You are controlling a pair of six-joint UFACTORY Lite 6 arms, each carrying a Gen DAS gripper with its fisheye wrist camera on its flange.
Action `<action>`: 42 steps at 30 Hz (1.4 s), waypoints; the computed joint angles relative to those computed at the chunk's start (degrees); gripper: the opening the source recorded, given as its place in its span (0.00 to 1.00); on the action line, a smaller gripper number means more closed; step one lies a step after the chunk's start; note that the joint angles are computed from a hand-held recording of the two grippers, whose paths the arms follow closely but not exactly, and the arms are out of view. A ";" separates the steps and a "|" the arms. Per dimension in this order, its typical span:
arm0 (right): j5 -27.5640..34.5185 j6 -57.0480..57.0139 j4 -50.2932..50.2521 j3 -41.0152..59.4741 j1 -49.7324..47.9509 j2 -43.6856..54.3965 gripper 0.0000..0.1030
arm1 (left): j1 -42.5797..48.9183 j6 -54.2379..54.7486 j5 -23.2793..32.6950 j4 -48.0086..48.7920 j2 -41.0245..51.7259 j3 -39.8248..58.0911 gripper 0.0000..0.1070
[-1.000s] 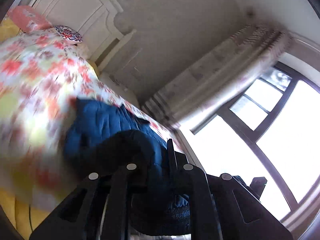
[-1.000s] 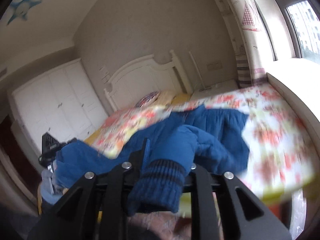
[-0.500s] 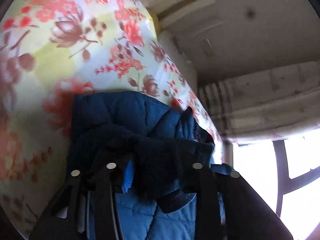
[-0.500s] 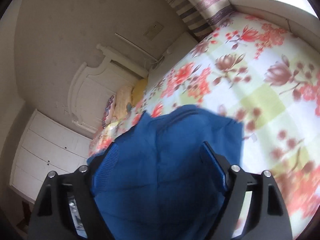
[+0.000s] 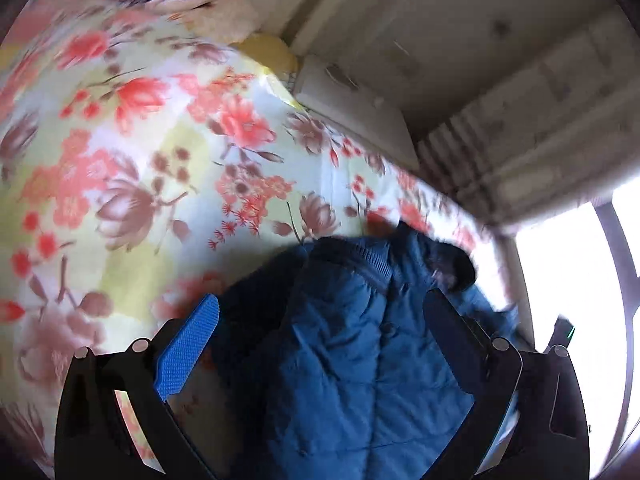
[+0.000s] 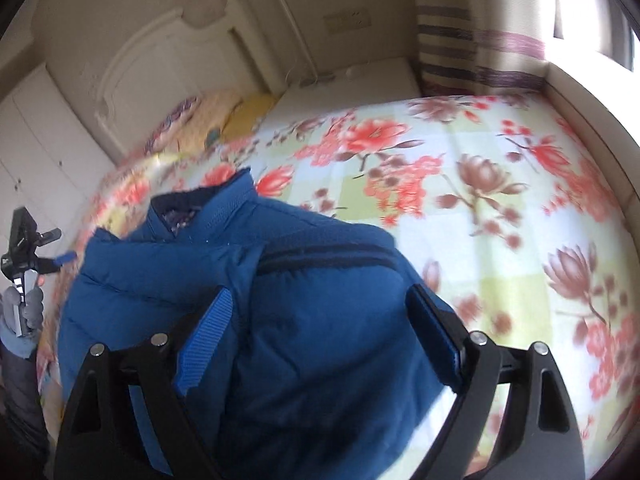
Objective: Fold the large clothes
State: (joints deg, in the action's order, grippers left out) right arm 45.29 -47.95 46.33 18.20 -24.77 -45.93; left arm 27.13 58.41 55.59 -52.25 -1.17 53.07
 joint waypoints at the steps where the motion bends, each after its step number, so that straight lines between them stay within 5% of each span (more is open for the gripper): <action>1: -1.12 0.06 0.28 -0.08 0.91 0.78 0.85 | -1.07 1.41 -1.01 0.51 -0.05 -1.02 0.91; 11: 7.70 -13.03 9.61 -3.08 -11.42 2.35 0.75 | -10.33 7.00 -7.83 -0.60 7.23 -0.27 0.90; 12: 7.04 -12.28 9.30 -3.27 -10.64 1.56 0.72 | -10.87 7.16 -8.72 -1.58 8.58 0.29 0.80; 13: 6.43 -11.55 9.04 -3.52 -9.97 0.51 0.62 | -11.01 8.07 -9.80 -3.40 9.38 0.11 0.56; 14: 6.12 -10.61 8.44 -4.19 -9.76 -2.55 0.53 | -10.66 9.08 -9.83 -5.07 9.14 -0.77 0.44; 15: 6.40 -8.65 6.73 -4.73 -9.79 -6.91 0.31 | -10.05 10.29 -10.94 -6.42 6.50 -3.04 0.32; 16: 7.26 -4.74 3.82 -4.49 -9.02 -11.01 0.21 | -9.73 10.61 -11.51 -7.04 2.97 -5.10 0.23; 20: 17.93 6.42 -3.63 5.39 -9.31 -23.89 0.16 | -1.66 9.16 -1.97 -6.46 -14.66 -9.18 0.22; 23: 9.19 17.28 -9.42 16.08 2.76 -14.08 0.16 | -3.99 -1.32 -3.33 -1.86 -11.02 -0.28 0.22; 28: -15.80 38.26 -26.95 19.58 22.70 15.90 0.17 | -15.45 -11.35 -20.16 2.21 7.73 7.43 0.22; 31: -25.61 30.58 -15.70 14.18 22.00 28.37 0.31 | -18.77 -6.05 -29.07 -1.78 14.03 4.07 0.28; 34: -22.29 17.65 -2.56 10.21 15.32 23.79 0.49 | -15.28 1.80 -26.37 -8.64 11.65 1.54 0.35; 36: -20.70 19.11 -5.00 9.46 13.28 20.75 0.66 | -15.09 1.10 -28.36 -7.66 6.78 -0.68 0.38; 38: -18.44 29.44 -14.30 10.06 14.17 13.91 0.66 | -16.34 1.92 -33.42 -8.72 -1.84 -5.01 0.44; 39: -18.32 35.43 -19.17 10.52 16.61 10.57 0.70 | -18.01 1.22 -36.16 -8.66 -7.03 -7.00 0.59; 40: -18.14 41.43 -24.86 12.12 20.47 7.22 0.76 | -19.92 -1.18 -37.66 -7.04 -10.25 -7.54 0.87; 42: -19.08 53.42 -35.09 15.40 28.67 6.68 0.82 | -27.56 -11.98 -43.21 2.40 -15.35 -7.69 0.92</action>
